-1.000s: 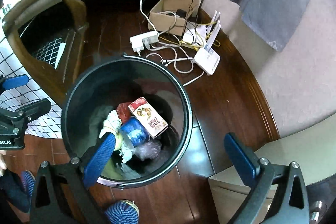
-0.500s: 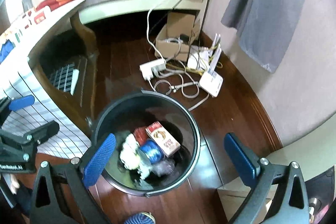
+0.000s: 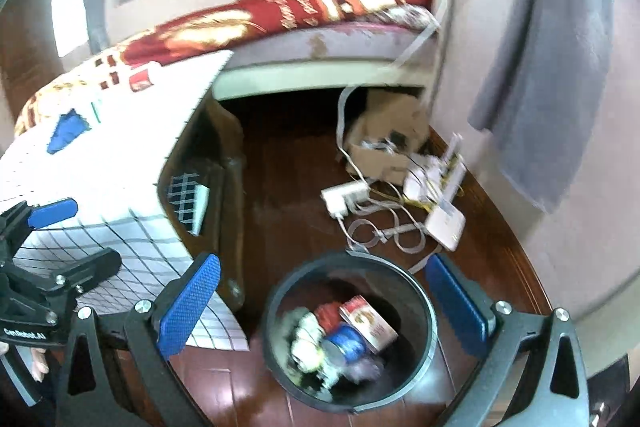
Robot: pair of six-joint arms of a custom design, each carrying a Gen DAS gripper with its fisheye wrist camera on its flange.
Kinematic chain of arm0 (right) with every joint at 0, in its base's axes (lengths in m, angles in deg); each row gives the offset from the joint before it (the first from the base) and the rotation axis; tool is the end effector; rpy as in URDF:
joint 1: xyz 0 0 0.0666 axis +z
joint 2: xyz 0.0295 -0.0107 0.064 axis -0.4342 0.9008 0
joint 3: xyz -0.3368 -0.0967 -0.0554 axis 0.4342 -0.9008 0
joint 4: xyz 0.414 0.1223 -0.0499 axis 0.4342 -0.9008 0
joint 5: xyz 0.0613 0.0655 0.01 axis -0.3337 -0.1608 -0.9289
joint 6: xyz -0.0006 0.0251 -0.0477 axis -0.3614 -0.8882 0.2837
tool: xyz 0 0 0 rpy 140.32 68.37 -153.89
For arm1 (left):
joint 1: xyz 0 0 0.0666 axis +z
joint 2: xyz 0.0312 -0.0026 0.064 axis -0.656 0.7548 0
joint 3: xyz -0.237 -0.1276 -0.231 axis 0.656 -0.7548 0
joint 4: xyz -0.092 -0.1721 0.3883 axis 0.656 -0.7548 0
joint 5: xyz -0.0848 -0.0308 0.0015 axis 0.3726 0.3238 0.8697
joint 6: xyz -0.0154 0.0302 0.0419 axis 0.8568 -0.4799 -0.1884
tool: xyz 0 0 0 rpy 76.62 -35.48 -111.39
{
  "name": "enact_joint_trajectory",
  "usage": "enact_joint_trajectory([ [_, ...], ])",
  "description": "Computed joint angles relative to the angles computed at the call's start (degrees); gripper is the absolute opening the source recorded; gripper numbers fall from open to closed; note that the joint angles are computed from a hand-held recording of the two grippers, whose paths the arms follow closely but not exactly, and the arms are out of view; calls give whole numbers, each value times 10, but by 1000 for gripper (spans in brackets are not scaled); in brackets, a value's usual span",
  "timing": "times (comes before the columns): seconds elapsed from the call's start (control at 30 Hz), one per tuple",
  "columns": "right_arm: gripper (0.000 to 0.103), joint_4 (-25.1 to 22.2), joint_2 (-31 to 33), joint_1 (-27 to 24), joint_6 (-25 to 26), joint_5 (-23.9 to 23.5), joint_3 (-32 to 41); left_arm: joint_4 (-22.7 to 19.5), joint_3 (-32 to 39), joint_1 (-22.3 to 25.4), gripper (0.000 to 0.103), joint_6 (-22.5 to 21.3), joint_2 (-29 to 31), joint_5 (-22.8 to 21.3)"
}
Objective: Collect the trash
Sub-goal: 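Move both tools back toward the remaining trash on the bed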
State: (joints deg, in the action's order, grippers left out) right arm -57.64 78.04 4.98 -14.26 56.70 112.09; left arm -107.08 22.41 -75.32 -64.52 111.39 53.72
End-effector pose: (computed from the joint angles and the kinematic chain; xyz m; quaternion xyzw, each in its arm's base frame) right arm 0.3089 0.1710 0.5772 -0.0779 0.9136 0.0193 0.3987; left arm 0.3045 -0.1981 0.5708 0.0940 0.9156 -0.0615 0.3861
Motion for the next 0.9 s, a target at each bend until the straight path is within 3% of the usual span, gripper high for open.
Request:
enact_joint_trajectory([
  [0.1, 103, 25, 19, 30, 3, 11, 17, 3, -12, 36, 102, -1, -28, 4],
  [0.3, 103, 43, 87, 72, 2, -32, 77, 2, -43, 140, 102, -26, -81, -2],
  [0.5, 103, 54, 179, 122, 16, -23, 178, 10, -52, 288, 96, -51, -102, 37],
  [0.6, 103, 52, 231, 133, 24, -41, 238, 17, -54, 355, 96, -66, -103, 59],
  [0.67, 100, 52, 269, 139, 29, -60, 281, 21, -55, 381, 95, -69, -102, 66],
  [0.73, 85, 44, 309, 147, 38, -69, 326, 25, -55, 410, 94, -71, -95, 79],
  [0.8, 78, 29, 364, 155, 52, -79, 390, 28, -53, 426, 90, -72, -85, 86],
  [0.9, 78, 5, 443, 160, 65, -95, 488, 36, -47, 449, 88, -75, -65, 98],
])
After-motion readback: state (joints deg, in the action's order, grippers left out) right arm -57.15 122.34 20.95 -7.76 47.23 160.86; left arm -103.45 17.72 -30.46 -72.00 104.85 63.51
